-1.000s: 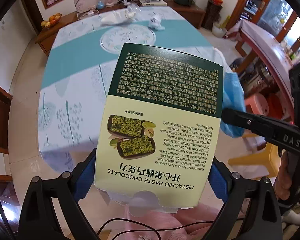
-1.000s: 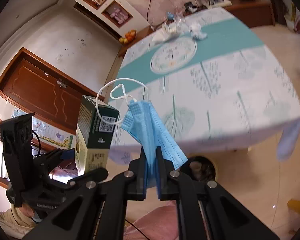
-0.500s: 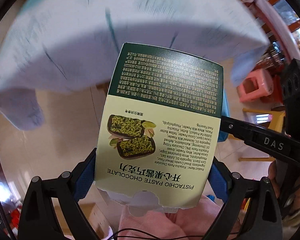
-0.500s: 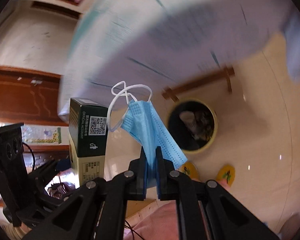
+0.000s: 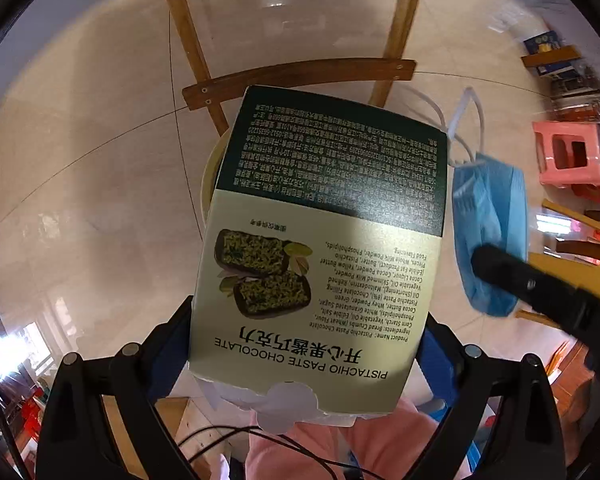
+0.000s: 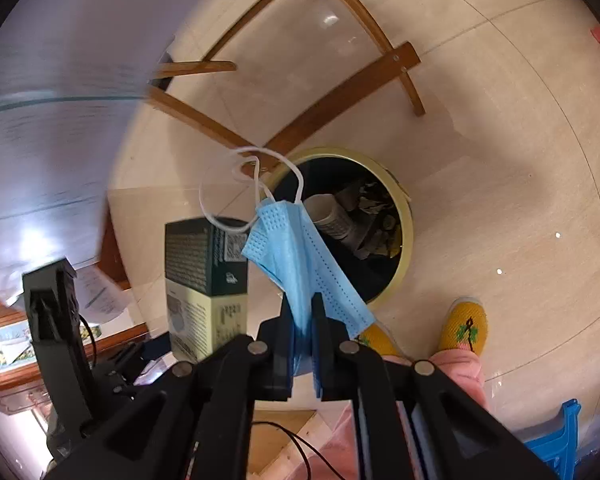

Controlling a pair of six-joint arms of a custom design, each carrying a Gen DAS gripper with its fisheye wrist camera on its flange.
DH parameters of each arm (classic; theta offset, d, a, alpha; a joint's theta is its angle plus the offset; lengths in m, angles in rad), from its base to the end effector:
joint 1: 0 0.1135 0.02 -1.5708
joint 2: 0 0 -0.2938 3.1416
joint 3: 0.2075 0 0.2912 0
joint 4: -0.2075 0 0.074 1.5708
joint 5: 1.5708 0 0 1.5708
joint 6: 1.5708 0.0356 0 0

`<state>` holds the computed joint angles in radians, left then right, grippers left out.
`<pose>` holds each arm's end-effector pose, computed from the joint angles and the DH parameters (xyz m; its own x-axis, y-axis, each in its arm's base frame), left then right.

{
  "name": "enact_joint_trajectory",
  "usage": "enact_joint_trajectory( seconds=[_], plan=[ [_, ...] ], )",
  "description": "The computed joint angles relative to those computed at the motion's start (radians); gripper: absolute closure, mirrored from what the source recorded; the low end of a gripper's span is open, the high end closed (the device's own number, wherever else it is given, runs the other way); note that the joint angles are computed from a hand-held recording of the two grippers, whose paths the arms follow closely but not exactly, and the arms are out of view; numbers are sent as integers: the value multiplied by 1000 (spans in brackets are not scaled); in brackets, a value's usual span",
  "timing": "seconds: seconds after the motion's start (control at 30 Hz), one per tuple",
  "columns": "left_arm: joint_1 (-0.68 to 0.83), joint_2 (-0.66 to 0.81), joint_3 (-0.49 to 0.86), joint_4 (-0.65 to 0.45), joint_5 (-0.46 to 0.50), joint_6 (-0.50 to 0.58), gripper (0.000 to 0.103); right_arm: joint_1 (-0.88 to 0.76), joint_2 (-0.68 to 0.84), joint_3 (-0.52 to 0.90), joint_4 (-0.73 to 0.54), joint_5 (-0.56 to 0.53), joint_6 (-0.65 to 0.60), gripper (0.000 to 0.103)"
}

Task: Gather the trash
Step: 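Carry the mask and chocolate box to the bin and open both tools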

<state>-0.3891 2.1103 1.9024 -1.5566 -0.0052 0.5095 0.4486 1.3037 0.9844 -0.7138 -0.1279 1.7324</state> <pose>0.4081 -0.1671 0.2579 -0.6071 0.7761 0.1705 0.7748 0.6258 -0.0894 0.2574 0.1289 0.2705 -0.3581 0.9140 0.1905 0.8425 0.2284 0.4879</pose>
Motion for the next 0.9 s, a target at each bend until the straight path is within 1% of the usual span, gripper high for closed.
enact_joint_trajectory(
  seconds=[0.1,0.13,0.17,0.27,0.33,0.47,0.57,0.63,0.73,0.77,0.8,0.9],
  plan=[
    [-15,21,-22,37,-10,-15,6,-13,12,-52,70,-18,31,97],
    [-4,56,23,27,-15,-2,6,-17,16,-62,83,-23,34,97],
    [-4,66,30,36,-19,2,6,-18,22,-70,96,-26,39,97],
    [11,101,72,55,-36,29,1,-18,33,-84,121,-38,62,97],
    [22,114,87,61,-37,51,1,-20,46,-82,128,-45,71,97],
    [40,117,92,81,-49,91,1,-42,97,-70,140,-68,63,96],
    [54,112,88,89,-48,109,1,-51,133,-70,165,-85,88,92],
    [64,102,80,90,-49,116,1,-57,159,-69,180,-94,111,92],
    [84,91,72,95,-44,124,1,-60,191,-60,188,-93,126,83],
    [91,86,70,96,-43,125,1,-58,203,-44,171,-85,118,75],
    [98,82,70,94,-40,125,1,-56,213,-29,157,-74,106,71],
    [112,71,65,102,-28,118,1,-49,225,-3,138,-64,77,71]
  ],
)
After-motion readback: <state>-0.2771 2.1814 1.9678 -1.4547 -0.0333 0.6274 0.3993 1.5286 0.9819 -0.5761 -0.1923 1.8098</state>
